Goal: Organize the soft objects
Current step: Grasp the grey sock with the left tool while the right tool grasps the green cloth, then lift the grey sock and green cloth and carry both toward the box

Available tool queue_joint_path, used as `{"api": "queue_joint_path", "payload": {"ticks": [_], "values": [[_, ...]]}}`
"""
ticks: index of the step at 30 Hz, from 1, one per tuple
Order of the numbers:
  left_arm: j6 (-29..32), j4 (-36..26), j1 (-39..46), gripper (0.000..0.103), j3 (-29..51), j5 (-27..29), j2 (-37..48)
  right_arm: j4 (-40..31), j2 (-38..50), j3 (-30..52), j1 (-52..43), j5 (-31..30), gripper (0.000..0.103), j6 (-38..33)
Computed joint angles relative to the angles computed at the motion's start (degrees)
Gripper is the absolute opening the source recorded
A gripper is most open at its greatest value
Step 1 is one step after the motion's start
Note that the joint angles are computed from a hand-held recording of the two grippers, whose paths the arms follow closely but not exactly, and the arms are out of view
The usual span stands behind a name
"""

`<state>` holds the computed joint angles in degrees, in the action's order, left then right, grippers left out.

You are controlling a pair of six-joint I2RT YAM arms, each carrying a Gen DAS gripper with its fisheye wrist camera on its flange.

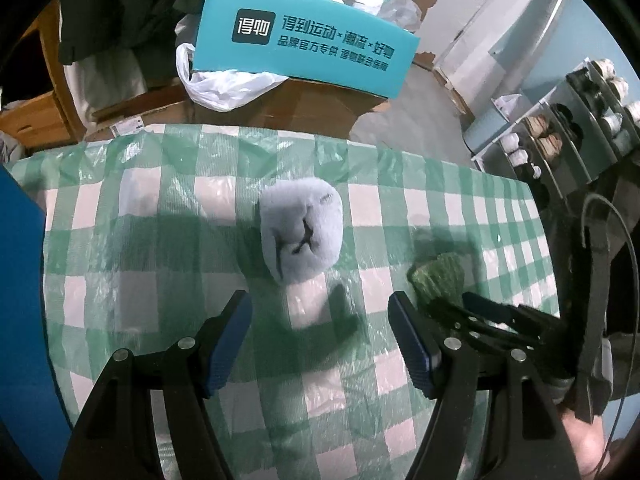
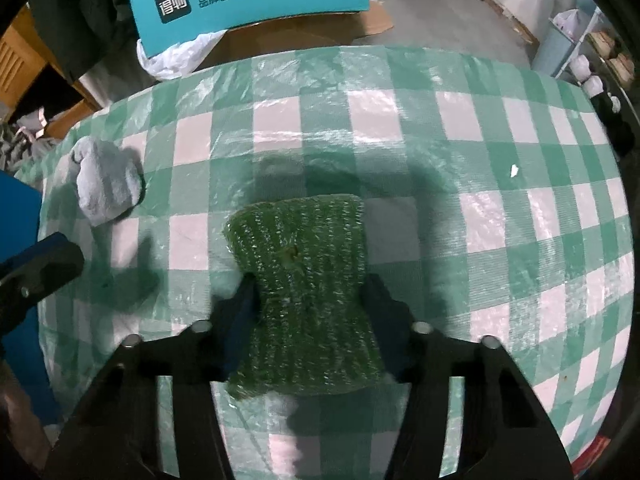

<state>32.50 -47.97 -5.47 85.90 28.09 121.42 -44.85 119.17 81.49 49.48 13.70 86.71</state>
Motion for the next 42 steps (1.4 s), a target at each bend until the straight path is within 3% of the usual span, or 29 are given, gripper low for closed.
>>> {"api": "queue_joint_path", "payload": {"ticks": [4, 6, 10, 13, 28, 31, 33, 37, 42], "values": [[-1.7, 0.1, -0.9, 0.072, 1.8, -0.2, 0.9, 3.6, -1.3, -2.8, 0.2, 0.0, 0.022, 1.2], [-2.5, 0.7, -1.4, 0.072, 2.4, -0.7, 1.1, 3.7, -1.1, -2.7, 0.5, 0.3, 0.019, 1.5], [-3.8, 0.1, -2.1, 0.072, 4.3, -0.1, 2.2, 2.4, -0.8, -1.2, 1.1, 1.4, 0.018, 1.5], [-4.8, 0.4, -3.0, 0.08, 5.2, -0.4, 3.1, 2.7, -1.2, -1.0, 1.1, 1.9, 0.018, 1.7], [-10.5, 0.6, -3.6, 0.08, 11.0, -2.7, 9.2, -3.9, -1.0, 4.9, 1.4, 6.9, 0.018, 1.1], [-7.9, 2.7, -4.2, 0.069, 8.9, -3.9, 7.8, -3.9, -0.8, 5.4, 1.3, 7.1, 0.018, 0.8], [-6.6, 2.5, -4.7, 0.051, 8.9, -4.7, 7.9, -4.0, -0.6, 5.8, 1.1, 7.1, 0.018, 0.5], [-5.2, 1.3, -5.1, 0.03, 9.5, -4.9, 8.5, -4.5, -0.6, 6.3, 1.3, 7.0, 0.018, 0.6], [-3.2, 0.9, -5.0, 0.024, 8.8, -4.2, 7.0, -5.8, -0.7, 7.1, 1.7, 7.2, 0.018, 0.4]]}}
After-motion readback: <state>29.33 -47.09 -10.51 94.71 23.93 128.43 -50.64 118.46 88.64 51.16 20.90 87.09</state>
